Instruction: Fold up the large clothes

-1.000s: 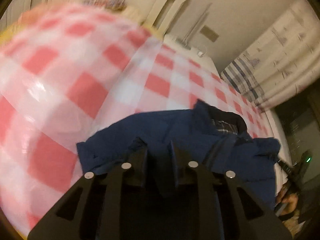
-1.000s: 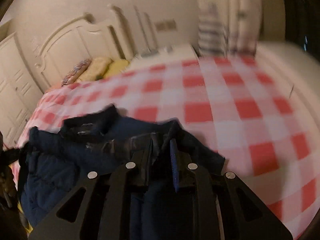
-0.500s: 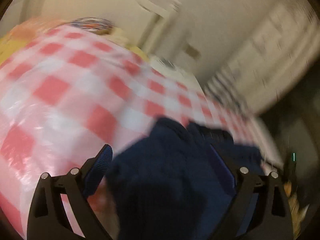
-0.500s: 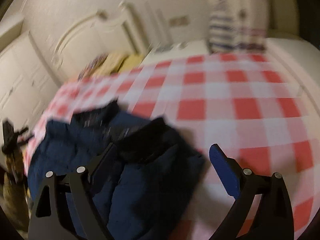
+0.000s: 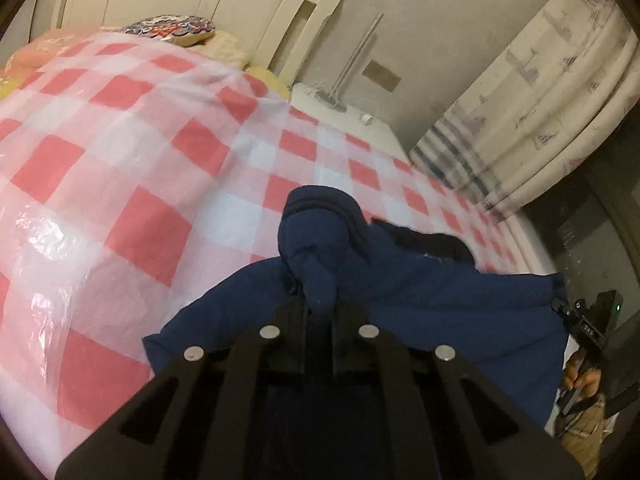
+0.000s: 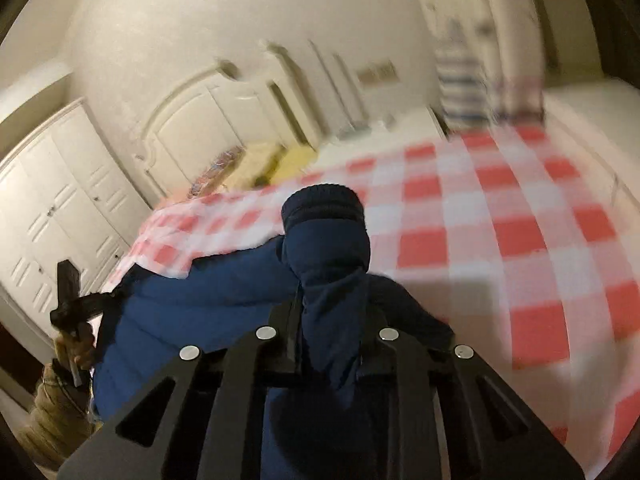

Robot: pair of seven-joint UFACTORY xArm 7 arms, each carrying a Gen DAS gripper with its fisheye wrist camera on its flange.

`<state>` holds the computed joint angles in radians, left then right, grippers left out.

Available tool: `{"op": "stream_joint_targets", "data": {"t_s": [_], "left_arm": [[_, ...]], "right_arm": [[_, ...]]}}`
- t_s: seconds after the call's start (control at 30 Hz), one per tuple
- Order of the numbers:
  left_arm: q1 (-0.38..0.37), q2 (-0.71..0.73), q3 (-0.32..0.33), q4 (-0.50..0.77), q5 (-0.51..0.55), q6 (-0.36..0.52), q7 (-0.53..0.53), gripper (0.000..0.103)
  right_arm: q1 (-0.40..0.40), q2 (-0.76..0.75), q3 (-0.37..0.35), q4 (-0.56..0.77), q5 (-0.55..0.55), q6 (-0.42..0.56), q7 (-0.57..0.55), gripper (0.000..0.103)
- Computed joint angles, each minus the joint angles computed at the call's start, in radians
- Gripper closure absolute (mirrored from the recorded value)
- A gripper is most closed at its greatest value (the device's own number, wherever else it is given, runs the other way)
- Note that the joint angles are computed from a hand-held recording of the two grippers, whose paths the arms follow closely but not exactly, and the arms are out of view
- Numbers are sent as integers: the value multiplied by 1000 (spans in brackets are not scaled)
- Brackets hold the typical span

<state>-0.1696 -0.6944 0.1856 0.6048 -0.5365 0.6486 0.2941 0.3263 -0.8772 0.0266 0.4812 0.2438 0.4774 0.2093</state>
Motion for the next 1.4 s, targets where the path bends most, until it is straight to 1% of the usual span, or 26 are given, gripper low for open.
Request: {"op": "stream_joint_targets", "data": {"t_s": [0.03, 0.07, 0.13, 0.17, 0.2, 0.23, 0.27, 0.3, 0.33, 0.37, 0.4, 0.43, 0.47, 0.53, 0.63, 0.7, 0.8, 0.87, 0.93, 0.97, 1.0, 1.03, 1.1, 1.13, 1.27, 1.4], "left_arm": [[15, 14, -25, -1, 28, 1, -16, 94], [23, 22, -34, 4, 43, 5, -29, 88], [34, 39, -40, 10, 59, 12, -52, 63], [35, 51, -36, 16, 56, 13, -62, 33], [29, 68, -31, 20, 46, -4, -62, 16], [29, 74, -27, 21, 37, -19, -64, 15], [28, 84, -22, 25, 35, -21, -61, 16], [27, 89, -21, 32, 36, -17, -60, 33], [24, 89, -24, 33, 42, -18, -47, 56], [26, 86, -34, 35, 58, -9, -41, 93], [25, 70, -41, 25, 58, -19, -41, 97], [23, 26, -56, -5, 58, -62, -34, 98], [36, -20, -82, -26, 81, -86, -51, 99], [34, -101, -84, -35, 95, -89, -86, 99], [38, -151, -85, 33, 133, -80, -140, 99], [54, -106, -93, 122, 167, -69, -191, 99], [111, 21, -140, 215, 253, -80, -277, 99], [125, 102, -160, 228, 292, -93, -317, 99], [130, 160, -178, 205, 329, -122, -344, 99], [141, 197, -204, 176, 367, -157, -368, 99], [188, 234, -264, 149, 447, -189, -421, 98], [203, 263, -286, 131, 496, -208, -450, 97], [187, 300, -273, 121, 510, -224, -484, 95], [167, 299, -247, 123, 496, -236, -476, 95], [135, 278, -198, 143, 478, -225, -444, 96], [153, 264, -234, 176, 522, -222, -476, 96]], "right_arm": [[-18, 38, 18, 24, -33, 49, -6, 81], [-24, 80, 28, 45, -51, 93, -12, 81], [-33, 123, 40, 57, -60, 120, -8, 73], [-37, 134, 44, 55, -59, 117, -3, 69], [-32, 135, 38, 49, -51, 110, -5, 57], [-28, 136, 32, 42, -41, 100, -6, 35], [-34, 131, 37, 33, -43, 90, -1, 26], [-36, 119, 44, 18, -48, 70, -1, 32], [-46, 105, 61, 8, -66, 56, 1, 63], [-55, 101, 75, 11, -82, 61, 10, 67], [-77, 85, 106, 15, -109, 69, 36, 77], [-82, 69, 120, 18, -126, 67, 47, 84], [-97, 35, 157, 28, -158, 73, 73, 85], [-100, -5, 191, 68, -199, 89, 99, 89], [-101, -17, 210, 173, -231, 95, 126, 90], [-130, 34, 222, 263, -250, 84, 153, 90], [-214, 171, 254, 387, -291, 78, 232, 90], [-261, 278, 278, 427, -331, 97, 292, 90], [-269, 360, 283, 410, -357, 120, 351, 90], [-272, 398, 288, 389, -377, 129, 379, 90], [-274, 432, 290, 368, -397, 135, 406, 90], [-270, 467, 284, 333, -407, 121, 428, 89], [-222, 469, 227, 248, -398, 15, 472, 88], [-223, 462, 225, 232, -386, -9, 467, 88], [-187, 458, 182, 259, -392, 4, 452, 88], [-158, 439, 135, 270, -325, -40, 444, 88]]}}
